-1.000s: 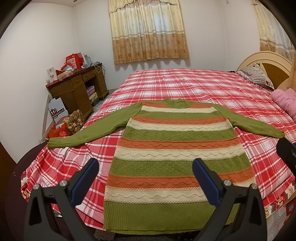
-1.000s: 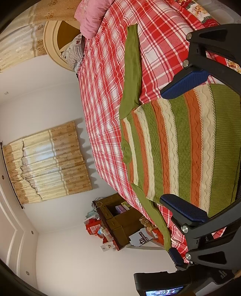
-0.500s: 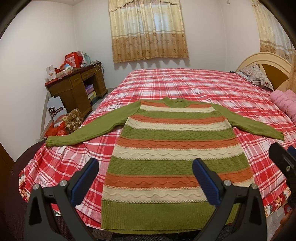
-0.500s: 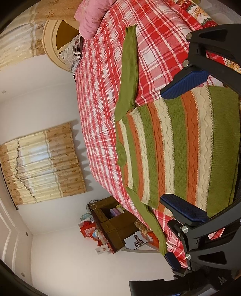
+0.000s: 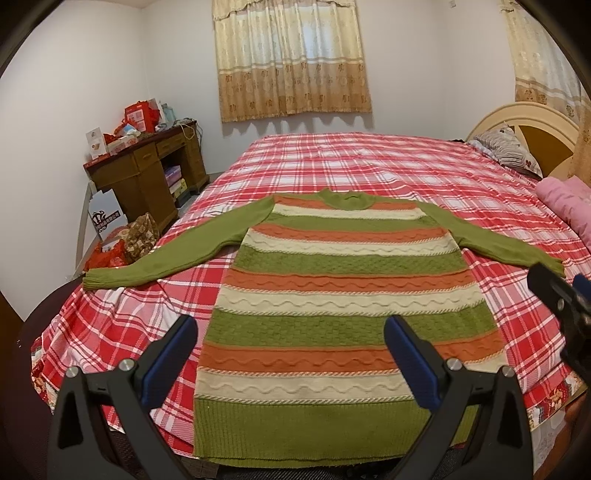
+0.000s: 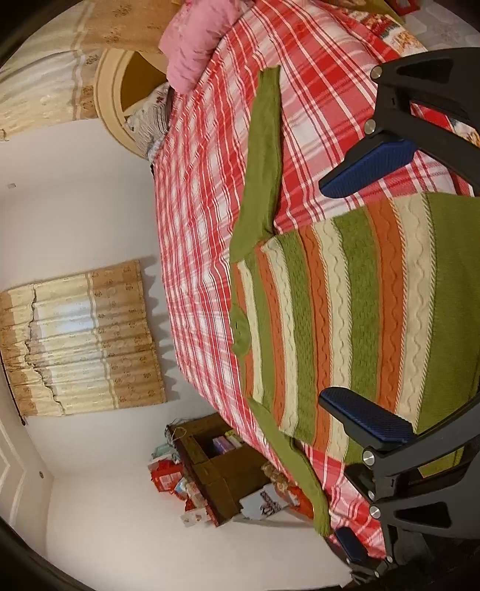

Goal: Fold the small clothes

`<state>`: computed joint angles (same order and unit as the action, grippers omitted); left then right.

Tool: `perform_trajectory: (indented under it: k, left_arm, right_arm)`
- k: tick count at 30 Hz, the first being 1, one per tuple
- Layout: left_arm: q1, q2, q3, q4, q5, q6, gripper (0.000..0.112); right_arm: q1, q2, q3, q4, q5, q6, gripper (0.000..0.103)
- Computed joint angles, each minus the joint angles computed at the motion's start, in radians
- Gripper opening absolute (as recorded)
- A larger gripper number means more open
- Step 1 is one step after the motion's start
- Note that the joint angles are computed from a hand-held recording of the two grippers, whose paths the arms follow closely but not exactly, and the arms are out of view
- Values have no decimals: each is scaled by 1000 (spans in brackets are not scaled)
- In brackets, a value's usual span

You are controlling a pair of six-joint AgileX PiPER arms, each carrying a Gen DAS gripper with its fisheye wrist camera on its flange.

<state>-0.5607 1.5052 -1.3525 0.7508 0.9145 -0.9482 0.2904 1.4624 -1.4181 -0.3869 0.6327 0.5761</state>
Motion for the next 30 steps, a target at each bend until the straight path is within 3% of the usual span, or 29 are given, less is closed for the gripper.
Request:
perform_trajectory:
  k: [9,20,30]
  left_arm:
    - [45,32,-2,-25,-34,15,103]
    - [128,138,-82,-72,-61,95,103]
    - [210,292,-269,-143,-11,193,103]
  right_arm:
    - [-1,135,-156,-38,92,5,102]
    - [-16,327,-394,22,185,-55,102]
    - [-22,497,-634,66,284,-124,102]
